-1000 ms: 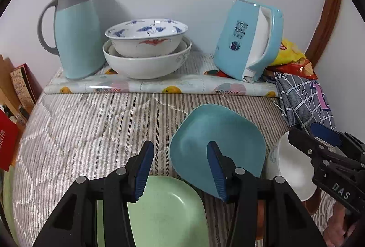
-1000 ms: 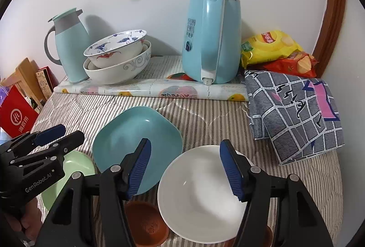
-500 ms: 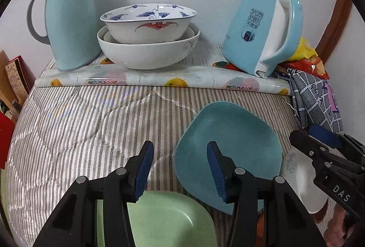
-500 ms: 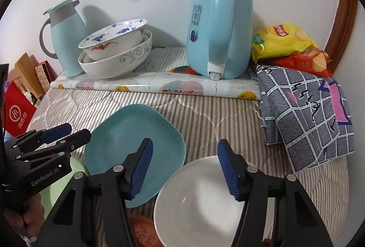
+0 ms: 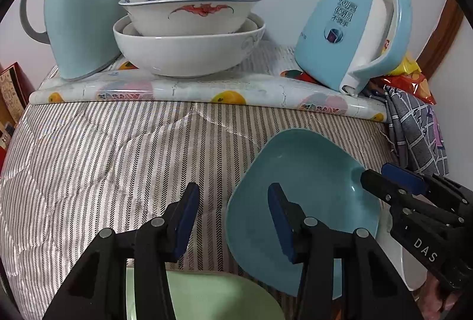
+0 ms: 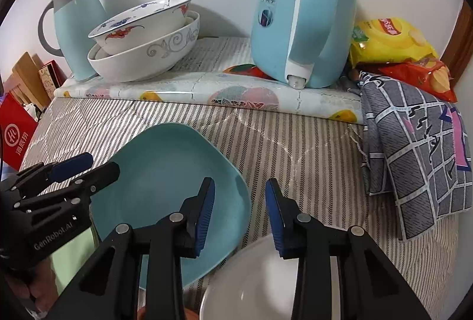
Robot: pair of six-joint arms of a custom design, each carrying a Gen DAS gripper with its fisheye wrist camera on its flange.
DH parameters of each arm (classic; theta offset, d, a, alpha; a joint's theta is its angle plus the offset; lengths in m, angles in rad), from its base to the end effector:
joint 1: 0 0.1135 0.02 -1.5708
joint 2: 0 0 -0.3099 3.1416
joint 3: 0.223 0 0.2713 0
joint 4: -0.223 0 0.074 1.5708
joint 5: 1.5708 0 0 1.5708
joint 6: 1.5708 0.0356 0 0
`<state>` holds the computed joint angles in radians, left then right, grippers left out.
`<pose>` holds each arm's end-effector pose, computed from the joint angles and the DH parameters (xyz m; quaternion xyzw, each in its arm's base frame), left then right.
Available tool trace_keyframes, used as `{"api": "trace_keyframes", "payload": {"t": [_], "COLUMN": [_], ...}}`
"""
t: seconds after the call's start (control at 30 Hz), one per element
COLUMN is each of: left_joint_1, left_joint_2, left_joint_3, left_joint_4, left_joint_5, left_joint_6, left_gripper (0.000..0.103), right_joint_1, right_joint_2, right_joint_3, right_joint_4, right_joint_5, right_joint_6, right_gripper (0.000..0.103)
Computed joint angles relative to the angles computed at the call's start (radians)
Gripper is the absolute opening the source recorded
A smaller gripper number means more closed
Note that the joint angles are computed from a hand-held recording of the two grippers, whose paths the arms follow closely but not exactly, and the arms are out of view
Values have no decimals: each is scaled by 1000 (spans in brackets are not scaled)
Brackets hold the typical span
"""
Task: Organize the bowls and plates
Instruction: 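Close both grippers on the teal plate rim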
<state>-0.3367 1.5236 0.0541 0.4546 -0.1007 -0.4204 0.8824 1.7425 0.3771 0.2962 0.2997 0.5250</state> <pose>0.1424 -0.0460 0.0730 -0.0540 0.9590 -0.0563 0.2725 0.1591 0.1768 0.0774 -0.1338 0.9492 0.0485 0.2807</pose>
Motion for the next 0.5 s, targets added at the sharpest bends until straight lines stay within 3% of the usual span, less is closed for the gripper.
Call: {"api": "trace_keyframes", "payload": {"t": [0.37,0.5], "left_joint_1": [-9,-15], "left_joint_2": [196,257], "left_joint_3": [17,23], "left_joint_4": [140,185], "left_joint_5": [7,8], "left_joint_6": [7,1], "left_gripper": [22,18], "right_joint_1": [-30,-25], "right_joint_2": [78,96], "right_joint_3": [79,93], "right_joint_4": [-63,-70], "right_joint_5": [-12,-3], "right_joint_6": [-55,-62], "right_gripper": [25,24]}}
